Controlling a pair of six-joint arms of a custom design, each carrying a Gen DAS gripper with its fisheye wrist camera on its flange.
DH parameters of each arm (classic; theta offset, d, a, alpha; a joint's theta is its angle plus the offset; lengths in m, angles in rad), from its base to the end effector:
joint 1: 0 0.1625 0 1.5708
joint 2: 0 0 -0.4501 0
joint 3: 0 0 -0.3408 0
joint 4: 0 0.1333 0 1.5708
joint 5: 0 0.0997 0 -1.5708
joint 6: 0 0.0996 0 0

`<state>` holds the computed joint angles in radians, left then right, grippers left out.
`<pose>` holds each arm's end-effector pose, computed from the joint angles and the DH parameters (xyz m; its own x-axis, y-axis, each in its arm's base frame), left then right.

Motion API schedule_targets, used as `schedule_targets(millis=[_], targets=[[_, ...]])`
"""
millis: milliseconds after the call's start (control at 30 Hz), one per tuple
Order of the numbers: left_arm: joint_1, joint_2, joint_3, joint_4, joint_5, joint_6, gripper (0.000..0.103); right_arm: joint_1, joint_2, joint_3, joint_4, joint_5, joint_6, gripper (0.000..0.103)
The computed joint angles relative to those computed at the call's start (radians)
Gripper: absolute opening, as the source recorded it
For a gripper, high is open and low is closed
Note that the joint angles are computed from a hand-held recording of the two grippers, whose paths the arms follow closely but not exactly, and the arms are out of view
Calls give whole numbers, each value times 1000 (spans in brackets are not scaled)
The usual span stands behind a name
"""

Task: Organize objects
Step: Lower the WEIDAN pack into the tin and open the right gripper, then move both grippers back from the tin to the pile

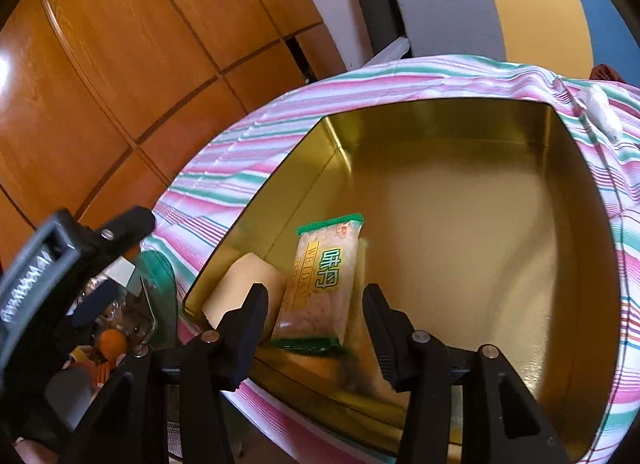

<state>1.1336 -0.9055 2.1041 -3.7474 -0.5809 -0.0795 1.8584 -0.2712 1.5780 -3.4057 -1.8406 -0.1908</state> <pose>-0.0167 -0.5472 0.2513 -0.8070 -0.4347 -0.3997 0.1730 0.4731 -0.8639 0.2887 -0.5998 -0.0786 -0.8984 -0.2991 0.3216 -0.4231 0.7858 -0.4511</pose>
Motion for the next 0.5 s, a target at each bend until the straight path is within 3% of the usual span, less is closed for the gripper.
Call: schedule_targets(millis=[233, 500], targets=[[-8, 9, 10, 10, -13, -7, 103, 16, -16, 40, -96, -55, -61, 50], [-23, 18, 30, 25, -93, 33, 103, 27, -44, 97, -230, -120, -145, 51]])
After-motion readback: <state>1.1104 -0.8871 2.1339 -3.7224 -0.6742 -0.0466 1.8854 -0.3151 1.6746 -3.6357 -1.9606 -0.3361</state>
